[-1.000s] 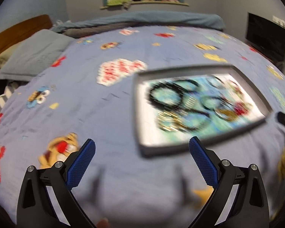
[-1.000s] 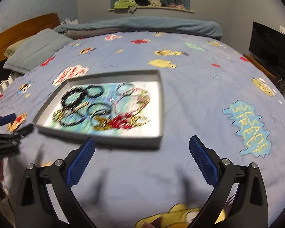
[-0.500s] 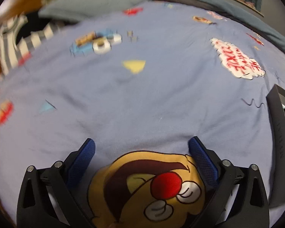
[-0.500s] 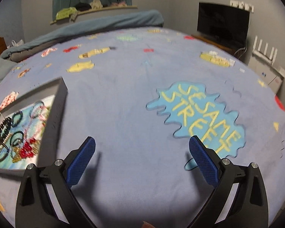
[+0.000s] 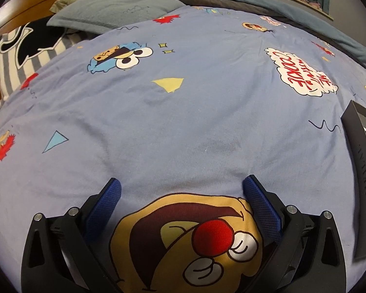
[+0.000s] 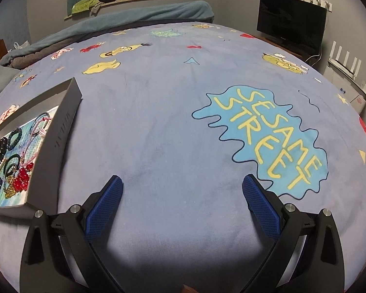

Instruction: Organize jewelry

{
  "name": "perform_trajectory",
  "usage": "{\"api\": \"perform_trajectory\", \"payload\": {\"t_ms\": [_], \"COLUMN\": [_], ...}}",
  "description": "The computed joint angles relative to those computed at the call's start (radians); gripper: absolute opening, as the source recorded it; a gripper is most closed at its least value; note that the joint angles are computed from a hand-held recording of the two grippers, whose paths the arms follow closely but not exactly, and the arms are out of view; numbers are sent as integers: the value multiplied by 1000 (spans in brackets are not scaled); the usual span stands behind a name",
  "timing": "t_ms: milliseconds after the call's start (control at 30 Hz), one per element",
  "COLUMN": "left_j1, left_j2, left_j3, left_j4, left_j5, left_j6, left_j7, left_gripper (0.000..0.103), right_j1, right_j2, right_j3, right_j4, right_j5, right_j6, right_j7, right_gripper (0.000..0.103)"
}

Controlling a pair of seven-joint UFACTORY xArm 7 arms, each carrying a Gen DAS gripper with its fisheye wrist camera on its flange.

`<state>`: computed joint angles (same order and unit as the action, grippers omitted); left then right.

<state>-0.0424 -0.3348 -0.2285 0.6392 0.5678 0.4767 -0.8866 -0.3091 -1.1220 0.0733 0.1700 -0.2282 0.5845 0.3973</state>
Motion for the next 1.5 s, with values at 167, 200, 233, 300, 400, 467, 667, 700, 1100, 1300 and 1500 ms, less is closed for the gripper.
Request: {"api": "perform_trajectory", "payload": {"t_ms": [167,200,233,300,400,467,667,700,1100,1300,1500], "left_j1": [0,1,2,1,-1,-2,-3,-3,-4,-4,-2], "left_j2": [3,4,5,-2,-3,-3,-2,-2,-3,-4,-3], "left_j3": [1,2,1,-6,-3,-5,-2,-3,-2,-2,-2], "left_j4": [2,3,4,0,-2,1,0,2,1,1,-1], "left_j5": [1,2,3,9,10,9,11,10,10,10,11], "left_j6": [-1,-2,-1,8,7,11,9,11,11,10,7], "left_j7": [0,0,-1,-9,-8,-9,-9,-9,-9,-8,-9], "left_gripper": [99,99,99,99,99,99,99,99,99,99,99], "right_j1": [-14,-17,-18,-15,-11,-16,-13,-13,-9,-3,-13], "right_j2": [-18,-22,-24,-31,-32,-28,-28,-28,-36,-57,-156], "right_j3": [12,21,28,17,0,10,1,0,-27,-44,-120], "right_j4": [-31,-35,-36,-43,-45,-43,-41,-42,-46,-52,-80], "right_j5": [-1,-4,-7,-6,4,3,10,11,36,59,119], "right_j6": [-40,-43,-43,-49,-53,-52,-51,-52,-59,-51,-46], "right_j7": [13,18,21,19,8,10,5,4,-21,-42,-67], "right_gripper": [98,98,98,98,98,98,98,98,98,98,98]}}
